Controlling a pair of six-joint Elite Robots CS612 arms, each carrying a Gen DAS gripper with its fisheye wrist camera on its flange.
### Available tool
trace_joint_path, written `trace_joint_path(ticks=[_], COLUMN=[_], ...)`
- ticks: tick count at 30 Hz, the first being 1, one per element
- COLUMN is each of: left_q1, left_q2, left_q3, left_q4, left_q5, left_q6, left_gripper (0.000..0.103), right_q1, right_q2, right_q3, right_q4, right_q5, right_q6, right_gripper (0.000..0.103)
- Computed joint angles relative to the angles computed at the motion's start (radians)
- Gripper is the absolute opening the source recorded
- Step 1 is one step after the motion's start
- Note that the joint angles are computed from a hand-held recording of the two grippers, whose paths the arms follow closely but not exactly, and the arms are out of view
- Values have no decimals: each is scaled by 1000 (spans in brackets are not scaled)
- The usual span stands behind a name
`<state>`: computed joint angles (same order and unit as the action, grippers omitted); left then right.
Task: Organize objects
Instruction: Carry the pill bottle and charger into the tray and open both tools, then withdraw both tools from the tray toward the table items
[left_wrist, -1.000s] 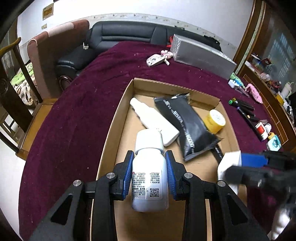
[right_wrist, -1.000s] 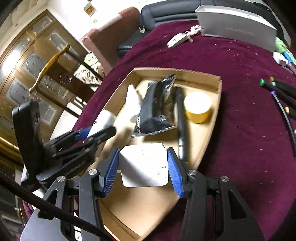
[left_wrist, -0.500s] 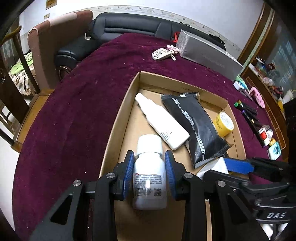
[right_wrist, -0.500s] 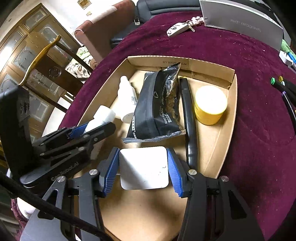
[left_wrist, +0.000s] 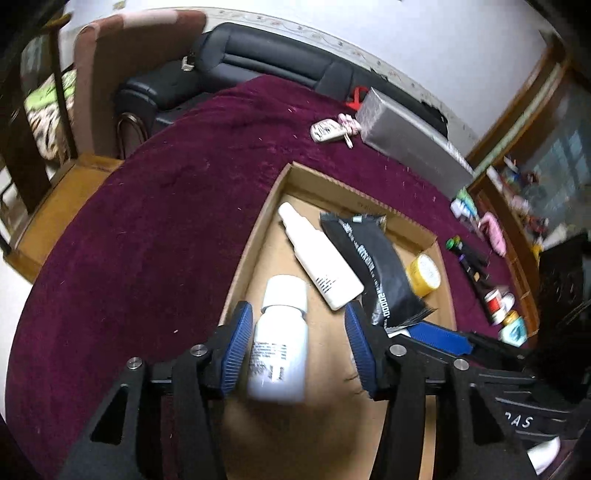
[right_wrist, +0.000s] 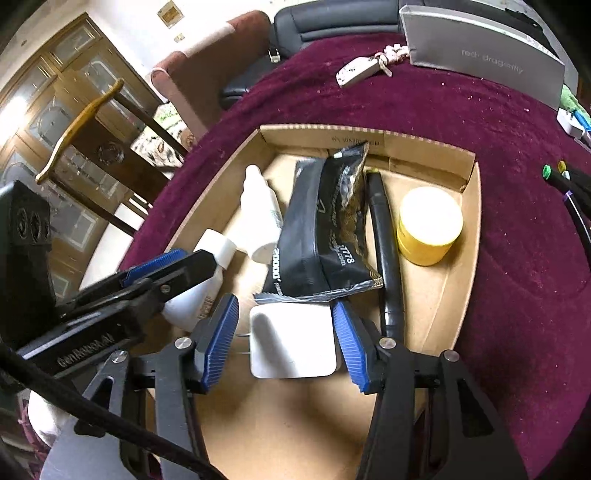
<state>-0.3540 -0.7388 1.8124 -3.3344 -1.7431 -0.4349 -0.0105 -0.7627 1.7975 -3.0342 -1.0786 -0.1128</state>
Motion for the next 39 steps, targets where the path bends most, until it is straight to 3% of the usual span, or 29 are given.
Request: trace_joint_path(ticks=[6, 10, 18, 23, 25, 28, 30, 35, 39], left_q1=[24, 18, -62, -143, -178, -243, -266, -283, -283], left_q2=[-20, -25, -38, -44, -39, -25, -10, 15, 24], left_q3=[46, 55, 40, 21, 13, -3, -18, -42, -42], left_q4=[-166, -216, -155, -70, -36, 16, 48, 125, 123], left_q5=[-110, -200, -332, -326, -287, -133, -82, -33, -25], left_q6=[-109, -140, -74, 22, 59, 125, 147, 155, 141], left_gripper=[60, 63, 63, 63, 63, 63, 62, 62, 62], right_q1=[-29, -69, -190, -273, -306, -340, -355, -357, -323], right_q2=[-39, -68, -96, -96, -93, -83, -68, -26, -6], right_q3=[67, 128, 235, 273, 272, 256, 232, 156, 99], right_q4=[-120, -204, -330, -377, -386, -393, -387, -330, -253], right_q5=[36, 63, 38, 26, 43, 89, 126, 173, 43], right_q6=[21, 42, 92, 157, 190, 232, 264, 296, 245], right_gripper=[60, 62, 64, 63, 63, 63, 63, 63, 63])
